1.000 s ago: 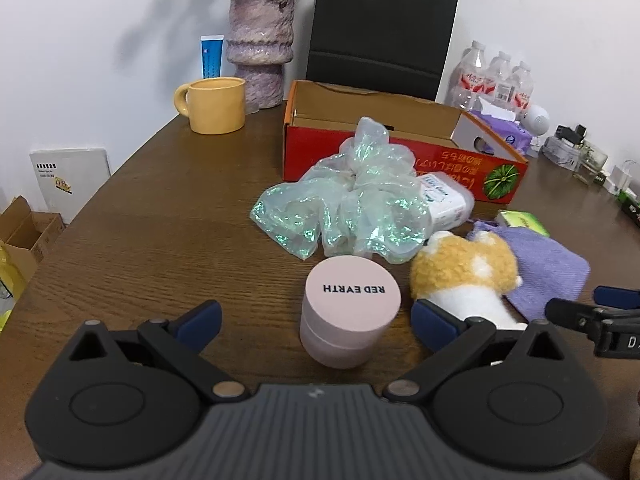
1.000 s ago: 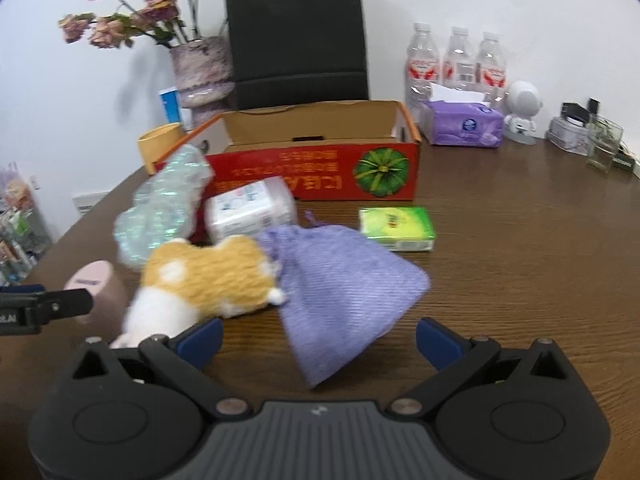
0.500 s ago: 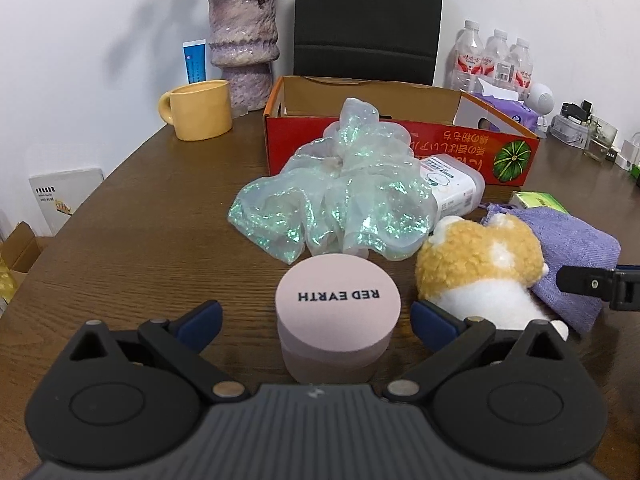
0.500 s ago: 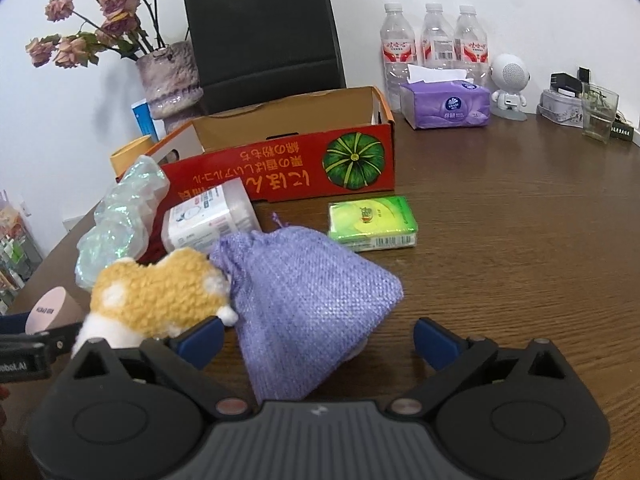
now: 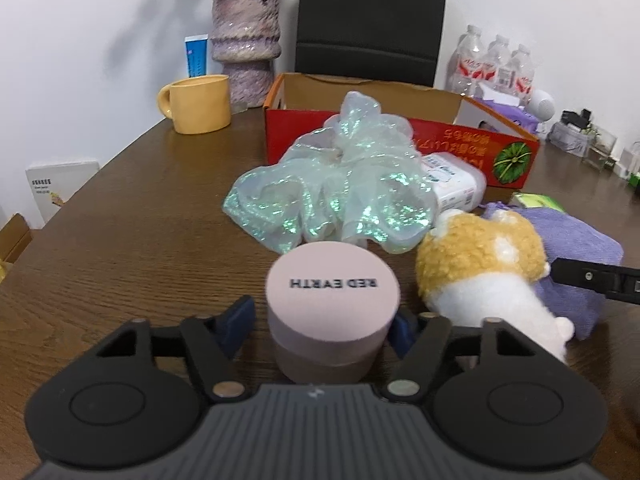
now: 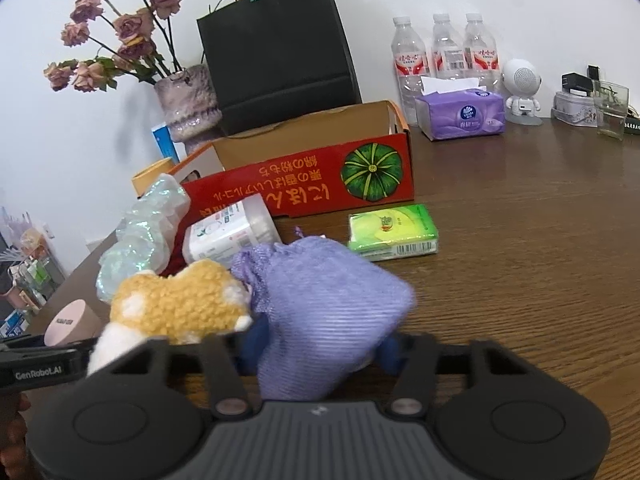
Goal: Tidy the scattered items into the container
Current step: 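Close the left gripper on the pink jar while the right grips the purple pouch, then lift the pink jar and purple pouch and carry both over the cardboard box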
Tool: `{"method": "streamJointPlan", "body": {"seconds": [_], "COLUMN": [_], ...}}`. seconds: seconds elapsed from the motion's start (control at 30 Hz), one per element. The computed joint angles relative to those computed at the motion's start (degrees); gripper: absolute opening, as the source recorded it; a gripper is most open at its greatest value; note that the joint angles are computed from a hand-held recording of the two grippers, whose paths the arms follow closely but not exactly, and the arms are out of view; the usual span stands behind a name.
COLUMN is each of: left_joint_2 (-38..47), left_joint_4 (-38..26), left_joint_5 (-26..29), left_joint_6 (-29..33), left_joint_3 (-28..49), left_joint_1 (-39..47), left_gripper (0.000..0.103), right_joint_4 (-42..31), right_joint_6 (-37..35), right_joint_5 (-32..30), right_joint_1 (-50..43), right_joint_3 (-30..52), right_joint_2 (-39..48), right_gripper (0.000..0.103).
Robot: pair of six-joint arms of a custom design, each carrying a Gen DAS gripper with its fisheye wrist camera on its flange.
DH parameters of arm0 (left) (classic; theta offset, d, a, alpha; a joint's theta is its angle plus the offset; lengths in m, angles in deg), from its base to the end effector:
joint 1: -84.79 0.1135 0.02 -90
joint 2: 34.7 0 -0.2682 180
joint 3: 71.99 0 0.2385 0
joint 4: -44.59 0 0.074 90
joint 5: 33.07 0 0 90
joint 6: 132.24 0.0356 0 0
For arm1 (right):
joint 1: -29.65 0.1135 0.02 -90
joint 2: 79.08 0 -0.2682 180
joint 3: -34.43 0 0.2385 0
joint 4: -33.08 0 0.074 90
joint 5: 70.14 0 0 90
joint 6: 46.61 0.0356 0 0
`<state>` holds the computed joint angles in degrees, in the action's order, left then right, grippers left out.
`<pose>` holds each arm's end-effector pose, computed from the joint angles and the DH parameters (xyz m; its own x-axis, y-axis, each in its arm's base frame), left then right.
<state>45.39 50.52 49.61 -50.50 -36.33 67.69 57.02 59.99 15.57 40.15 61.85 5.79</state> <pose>0.2209 -0.0632 0.1427 -0.6170 0.0407 -0.7859 0.1088 0.9935 -0.0339 0.2115 0.0419 0.1191 -0.5897 0.1805 -0.7872 -0.0778 0.9575 0.2778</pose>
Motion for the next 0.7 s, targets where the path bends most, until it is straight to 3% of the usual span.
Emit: {"method": "streamJointPlan", "body": {"seconds": [0.17,0.37,0.7], "left_joint_2": [0.3,-0.2,-2.3], "left_joint_4": [3.8,4.1,4.6], "left_joint_5": [-2.1,-0.5,-2.1], "left_joint_6": [1.0,0.9,1.4], "left_joint_3": [-1.8,-2.2,-4.2], "left_joint_1": [-1.7,-1.4,-3.6], "left_gripper": [0.057,0.057,0.056], "right_joint_4": [9.4,15.4,19.7], "right_joint_6": [0.3,1.1,-1.9], "right_joint_5": [-7.0,-7.5,-5.1], "right_joint_1": [-3.1,-3.0,0.8], "right_joint_3": [-4.3,-6.9,-11.1], "right_joint_2": [0.5,1.1,-2.7], "right_gripper": [0.018,0.004,0.002]}}
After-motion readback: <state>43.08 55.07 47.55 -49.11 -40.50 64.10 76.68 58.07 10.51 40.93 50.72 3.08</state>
